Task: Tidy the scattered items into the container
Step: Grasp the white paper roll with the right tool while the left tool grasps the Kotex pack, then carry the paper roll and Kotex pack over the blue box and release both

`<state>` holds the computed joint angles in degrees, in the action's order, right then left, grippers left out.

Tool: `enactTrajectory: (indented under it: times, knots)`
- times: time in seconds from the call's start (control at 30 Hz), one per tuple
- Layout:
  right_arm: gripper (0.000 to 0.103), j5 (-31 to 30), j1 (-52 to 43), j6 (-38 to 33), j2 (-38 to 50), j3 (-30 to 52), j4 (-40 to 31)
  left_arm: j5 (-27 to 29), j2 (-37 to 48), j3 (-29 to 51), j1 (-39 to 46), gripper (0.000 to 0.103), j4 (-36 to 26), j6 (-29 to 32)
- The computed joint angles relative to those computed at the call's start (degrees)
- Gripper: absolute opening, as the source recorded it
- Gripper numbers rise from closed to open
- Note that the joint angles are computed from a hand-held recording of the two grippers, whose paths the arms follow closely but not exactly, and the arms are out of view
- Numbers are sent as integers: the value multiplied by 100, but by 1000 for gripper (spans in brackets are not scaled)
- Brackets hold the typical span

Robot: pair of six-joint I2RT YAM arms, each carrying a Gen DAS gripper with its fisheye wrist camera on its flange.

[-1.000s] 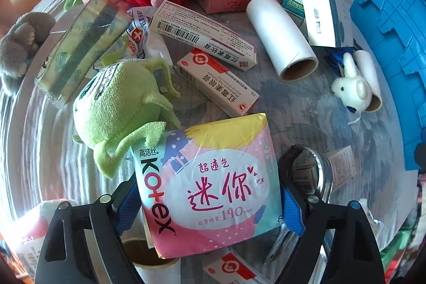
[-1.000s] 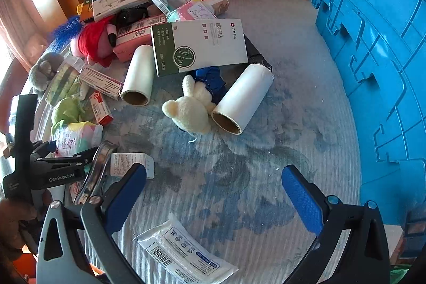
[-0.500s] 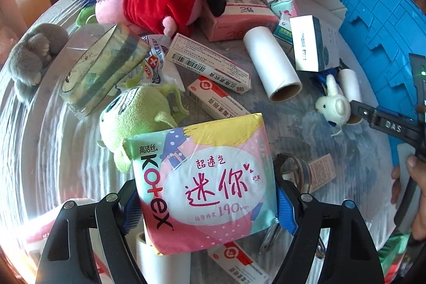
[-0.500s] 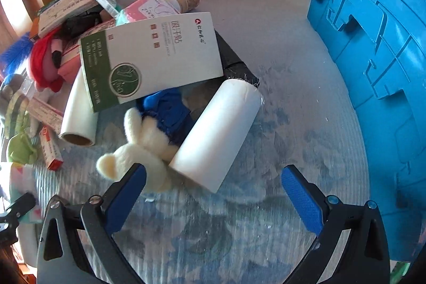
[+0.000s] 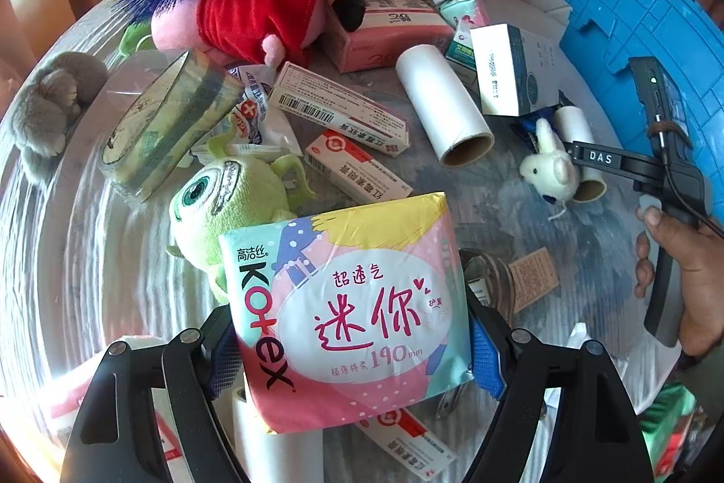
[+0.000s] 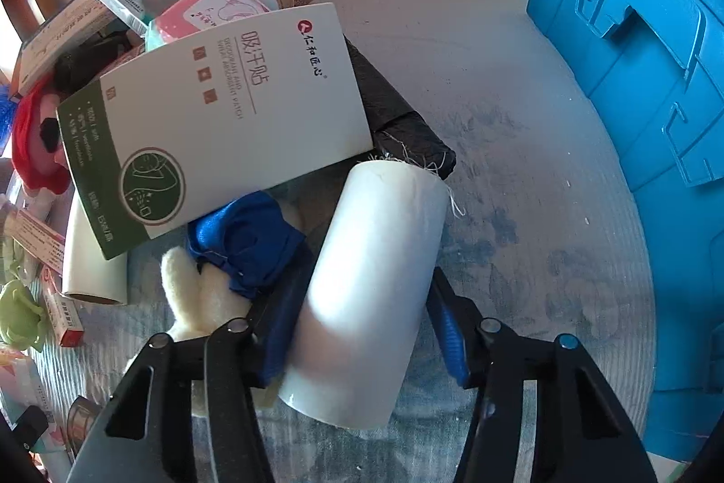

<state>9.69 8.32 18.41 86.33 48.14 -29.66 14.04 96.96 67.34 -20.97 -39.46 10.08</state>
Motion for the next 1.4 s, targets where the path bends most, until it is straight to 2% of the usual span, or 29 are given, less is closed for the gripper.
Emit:
enactTrajectory:
  times: [0.37,0.8,1.13,1.4]
  knots:
    - [49,-23,45,-5,-761,-111,-565,164,-287,136,5,80,-176,-3]
    - [47,246,619,298,-1945,123,-1708,260,-856,315,-31,80,-453,-47]
    - [47,523,1069,397,-2295,1061,-2637,404,-1157,793,70,80,-835,-79]
    - [47,820,1658,480,-2403,2047,-3494,496,-1236,1529,82,80,-1187,-120]
